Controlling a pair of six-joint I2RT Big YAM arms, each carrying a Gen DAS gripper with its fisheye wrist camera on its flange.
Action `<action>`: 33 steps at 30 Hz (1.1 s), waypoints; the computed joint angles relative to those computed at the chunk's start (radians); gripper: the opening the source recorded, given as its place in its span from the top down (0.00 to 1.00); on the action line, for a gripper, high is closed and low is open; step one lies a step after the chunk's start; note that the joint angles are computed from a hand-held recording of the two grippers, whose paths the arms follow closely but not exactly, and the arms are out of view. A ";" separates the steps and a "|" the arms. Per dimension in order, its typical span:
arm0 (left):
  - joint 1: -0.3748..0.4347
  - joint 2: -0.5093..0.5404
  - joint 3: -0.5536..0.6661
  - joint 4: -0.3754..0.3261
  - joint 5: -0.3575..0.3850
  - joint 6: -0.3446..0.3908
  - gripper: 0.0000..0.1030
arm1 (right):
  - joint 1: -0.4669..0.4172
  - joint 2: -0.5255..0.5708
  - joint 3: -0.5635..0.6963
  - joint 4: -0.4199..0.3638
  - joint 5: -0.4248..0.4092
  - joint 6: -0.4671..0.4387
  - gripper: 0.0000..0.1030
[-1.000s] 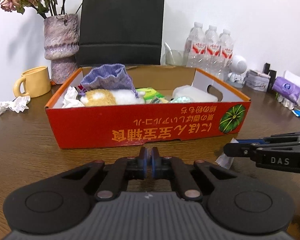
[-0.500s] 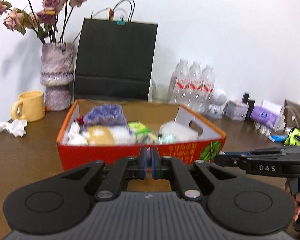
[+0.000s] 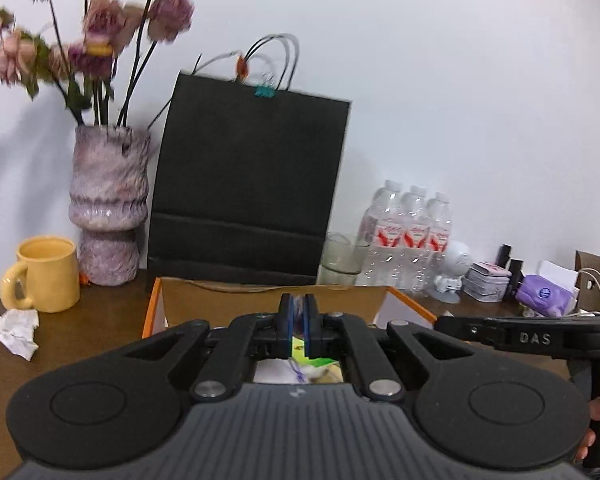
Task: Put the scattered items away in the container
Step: 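Carry both packets over the box and open both tools to release them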
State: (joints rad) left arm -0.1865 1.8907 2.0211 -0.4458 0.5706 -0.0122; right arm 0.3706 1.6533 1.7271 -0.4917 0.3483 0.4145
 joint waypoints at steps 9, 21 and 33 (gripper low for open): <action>-0.012 0.161 0.253 -0.182 0.004 0.081 0.78 | -0.026 0.201 0.262 -0.175 -0.020 -0.023 0.35; -0.015 0.158 0.274 -0.225 -0.040 0.073 0.00 | -0.027 0.189 0.274 -0.273 -0.005 -0.002 0.06; -0.021 0.134 0.243 -0.247 -0.050 0.097 0.00 | -0.008 0.187 0.289 -0.306 0.032 -0.009 0.00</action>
State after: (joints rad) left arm -0.2073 2.0248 2.2637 -0.6930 0.5205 0.0846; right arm 0.3627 1.8400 2.0162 -0.7981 0.3800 0.4052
